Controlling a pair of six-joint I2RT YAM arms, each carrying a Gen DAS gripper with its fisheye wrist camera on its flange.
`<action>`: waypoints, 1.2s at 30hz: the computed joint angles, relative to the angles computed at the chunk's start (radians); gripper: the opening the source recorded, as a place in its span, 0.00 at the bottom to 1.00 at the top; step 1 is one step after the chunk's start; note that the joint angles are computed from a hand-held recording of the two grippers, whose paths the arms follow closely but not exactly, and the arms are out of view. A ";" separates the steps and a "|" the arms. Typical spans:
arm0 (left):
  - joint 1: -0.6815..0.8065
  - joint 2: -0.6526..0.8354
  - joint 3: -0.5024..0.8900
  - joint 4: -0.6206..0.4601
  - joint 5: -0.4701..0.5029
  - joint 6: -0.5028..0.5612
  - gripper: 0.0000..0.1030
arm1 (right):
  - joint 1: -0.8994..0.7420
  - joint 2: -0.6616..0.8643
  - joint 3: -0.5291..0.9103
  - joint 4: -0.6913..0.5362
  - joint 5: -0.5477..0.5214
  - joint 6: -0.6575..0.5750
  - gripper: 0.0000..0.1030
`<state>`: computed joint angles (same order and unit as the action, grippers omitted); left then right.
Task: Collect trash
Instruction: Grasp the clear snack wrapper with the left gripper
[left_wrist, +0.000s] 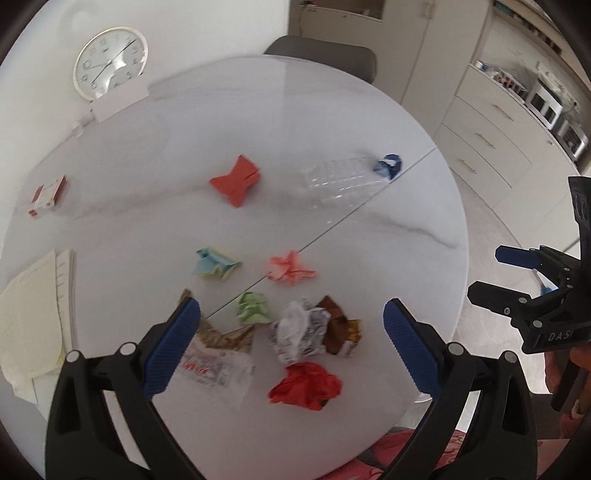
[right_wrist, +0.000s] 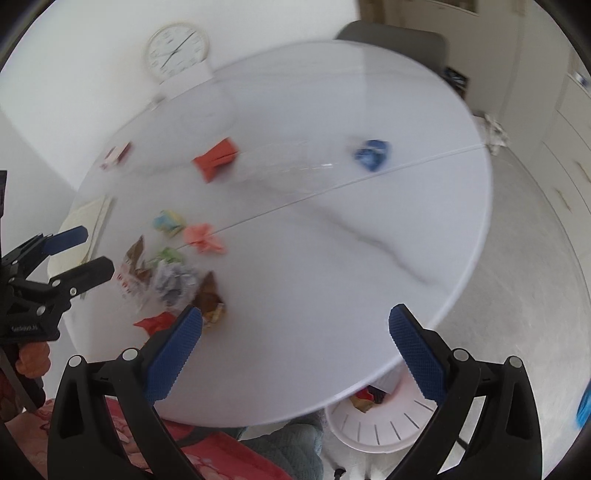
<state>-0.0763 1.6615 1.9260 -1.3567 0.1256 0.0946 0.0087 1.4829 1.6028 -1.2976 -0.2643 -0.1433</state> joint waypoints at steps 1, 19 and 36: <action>0.032 -0.006 -0.026 0.007 0.000 0.004 0.92 | 0.032 0.014 0.003 0.004 0.004 0.008 0.97; 0.206 0.035 -0.328 0.216 0.034 0.091 0.76 | 0.291 0.151 0.022 0.029 0.043 0.063 0.97; 0.250 0.018 -0.329 0.239 0.126 0.114 0.64 | 0.374 0.203 0.076 0.008 0.047 0.076 0.97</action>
